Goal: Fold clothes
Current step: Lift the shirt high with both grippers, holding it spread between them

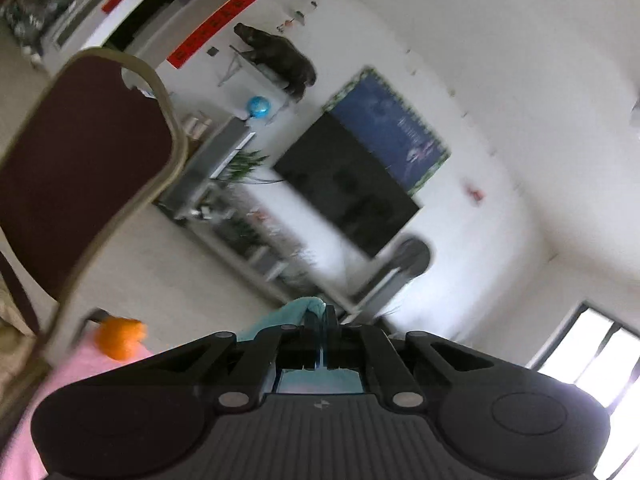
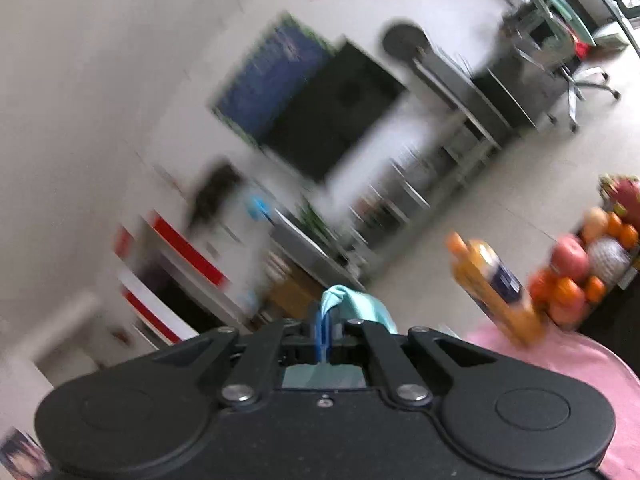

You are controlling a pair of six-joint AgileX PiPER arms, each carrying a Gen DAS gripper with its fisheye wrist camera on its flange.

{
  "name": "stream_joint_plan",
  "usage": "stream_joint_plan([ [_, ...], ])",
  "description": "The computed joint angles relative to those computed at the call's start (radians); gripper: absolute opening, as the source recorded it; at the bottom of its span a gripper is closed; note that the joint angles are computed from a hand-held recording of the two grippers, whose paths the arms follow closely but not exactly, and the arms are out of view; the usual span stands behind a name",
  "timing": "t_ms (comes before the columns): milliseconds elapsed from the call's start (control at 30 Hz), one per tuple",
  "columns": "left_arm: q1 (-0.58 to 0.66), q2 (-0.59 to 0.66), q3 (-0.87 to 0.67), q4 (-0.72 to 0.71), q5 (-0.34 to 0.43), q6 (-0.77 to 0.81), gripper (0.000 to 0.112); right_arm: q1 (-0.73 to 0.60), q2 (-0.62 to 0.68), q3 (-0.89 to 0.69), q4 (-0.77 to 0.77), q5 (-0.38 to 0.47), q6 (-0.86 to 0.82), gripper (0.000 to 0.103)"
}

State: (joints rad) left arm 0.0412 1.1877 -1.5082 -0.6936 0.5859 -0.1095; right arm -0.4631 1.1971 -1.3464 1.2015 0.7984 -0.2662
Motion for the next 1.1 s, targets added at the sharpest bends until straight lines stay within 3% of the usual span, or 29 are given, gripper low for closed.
stream_joint_plan([
  [100,-0.072,-0.030,-0.010,0.093,-0.029,-0.045,0.001,-0.066,-0.052,0.016,0.076,0.059,-0.041,0.002],
  [167,-0.058,-0.047,-0.027,0.054,-0.013,0.001,0.001,-0.078,-0.074,0.004,0.093,0.060,-0.050,0.002],
  [333,-0.007,-0.012,-0.018,-0.006,-0.003,0.113,0.001,0.042,-0.035,-0.031,0.059,-0.066,-0.065,0.002],
  [433,0.011,0.107,-0.095,0.111,0.058,0.028,0.001,0.165,0.064,-0.099,-0.124,-0.133,0.074,0.002],
  [567,-0.037,0.375,-0.232,0.336,0.118,-0.114,0.001,0.310,0.282,-0.236,-0.442,-0.157,0.344,0.002],
  [600,-0.044,0.467,-0.315,0.376,0.161,-0.160,0.001,0.351,0.351,-0.287,-0.542,-0.159,0.427,0.002],
  [700,-0.020,0.595,-0.476,0.337,0.216,-0.202,0.001,0.424,0.539,-0.470,-0.767,-0.139,0.641,0.002],
  [767,0.001,0.565,-0.472,0.257,0.154,-0.141,0.001,0.430,0.536,-0.489,-0.749,-0.176,0.624,0.002],
  [867,0.030,0.442,-0.386,0.119,0.024,0.030,0.002,0.407,0.457,-0.460,-0.603,-0.264,0.444,0.002],
  [967,0.053,0.316,-0.193,-0.050,-0.011,0.220,0.002,0.337,0.367,-0.383,-0.409,-0.259,0.242,0.002],
  [1100,0.004,0.170,0.130,-0.007,-0.115,0.275,0.002,0.294,0.246,-0.119,-0.256,-0.252,0.053,0.002],
])
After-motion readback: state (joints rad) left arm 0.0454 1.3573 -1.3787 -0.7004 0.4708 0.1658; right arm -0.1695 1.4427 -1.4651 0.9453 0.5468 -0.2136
